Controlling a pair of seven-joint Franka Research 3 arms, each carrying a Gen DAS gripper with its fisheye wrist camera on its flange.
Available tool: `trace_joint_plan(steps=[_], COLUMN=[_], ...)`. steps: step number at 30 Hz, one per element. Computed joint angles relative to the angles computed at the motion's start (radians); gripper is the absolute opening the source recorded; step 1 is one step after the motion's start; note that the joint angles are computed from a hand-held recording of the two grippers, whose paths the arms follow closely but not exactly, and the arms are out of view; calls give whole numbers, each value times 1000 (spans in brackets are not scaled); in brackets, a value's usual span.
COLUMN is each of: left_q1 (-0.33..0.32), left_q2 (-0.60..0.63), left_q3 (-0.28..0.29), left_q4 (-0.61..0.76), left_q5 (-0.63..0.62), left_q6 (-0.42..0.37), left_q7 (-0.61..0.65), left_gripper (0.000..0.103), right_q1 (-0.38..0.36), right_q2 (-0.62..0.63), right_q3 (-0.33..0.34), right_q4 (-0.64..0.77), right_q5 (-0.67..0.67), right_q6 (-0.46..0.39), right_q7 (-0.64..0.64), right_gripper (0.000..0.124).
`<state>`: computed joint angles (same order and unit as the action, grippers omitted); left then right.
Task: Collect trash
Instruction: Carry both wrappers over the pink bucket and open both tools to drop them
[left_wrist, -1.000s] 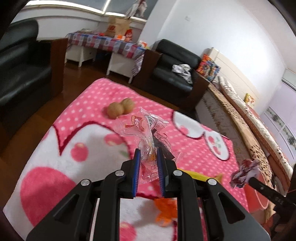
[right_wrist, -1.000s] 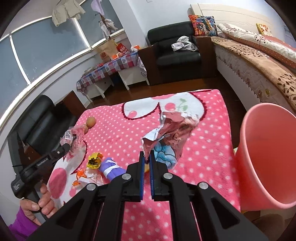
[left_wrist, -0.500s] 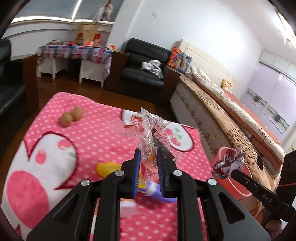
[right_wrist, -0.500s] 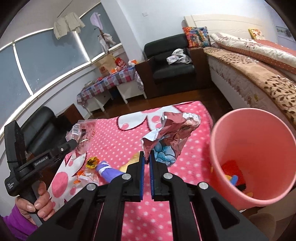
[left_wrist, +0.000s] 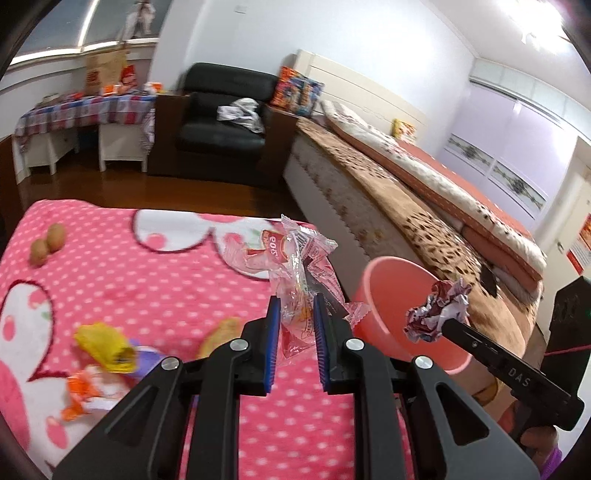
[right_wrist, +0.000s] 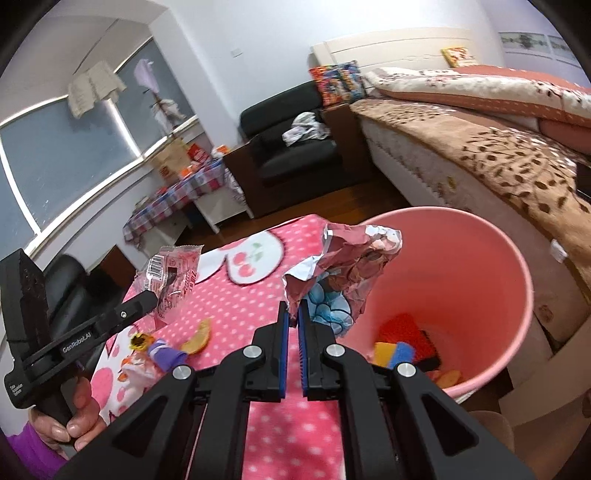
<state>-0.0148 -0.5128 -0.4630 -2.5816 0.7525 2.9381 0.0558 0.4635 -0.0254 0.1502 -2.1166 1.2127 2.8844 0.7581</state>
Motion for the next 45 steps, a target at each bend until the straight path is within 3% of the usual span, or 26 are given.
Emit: trace_joint_plan(steps=[8,20,28,36,45], left_q1=[-4,-167,-270,-307,-305], left_q2=[197,421,479,494,463], left_q3=[-38,61,150,174,172], left_q4=[158,335,371,377,348], left_q5=[101,180,108,79,87], left_q6=[4,-56,-45,-38,-35], left_q7=[-1,40,138,183,154], left_gripper=[17,18,18,34,34], right_q1=[-39,-77,-86,-83,-78], right_q2=[10,16,11,4,-8], right_q3=[-26,-34,-38,-38,-38], right_q4=[-13,-32,-47,-56,-61], right_q5=[24,21,27,30,67], right_q6=[-9,-18,-19,-21,-18], right_q7=[19,38,41,44,9], right_gripper=[4,5,6,7,34])
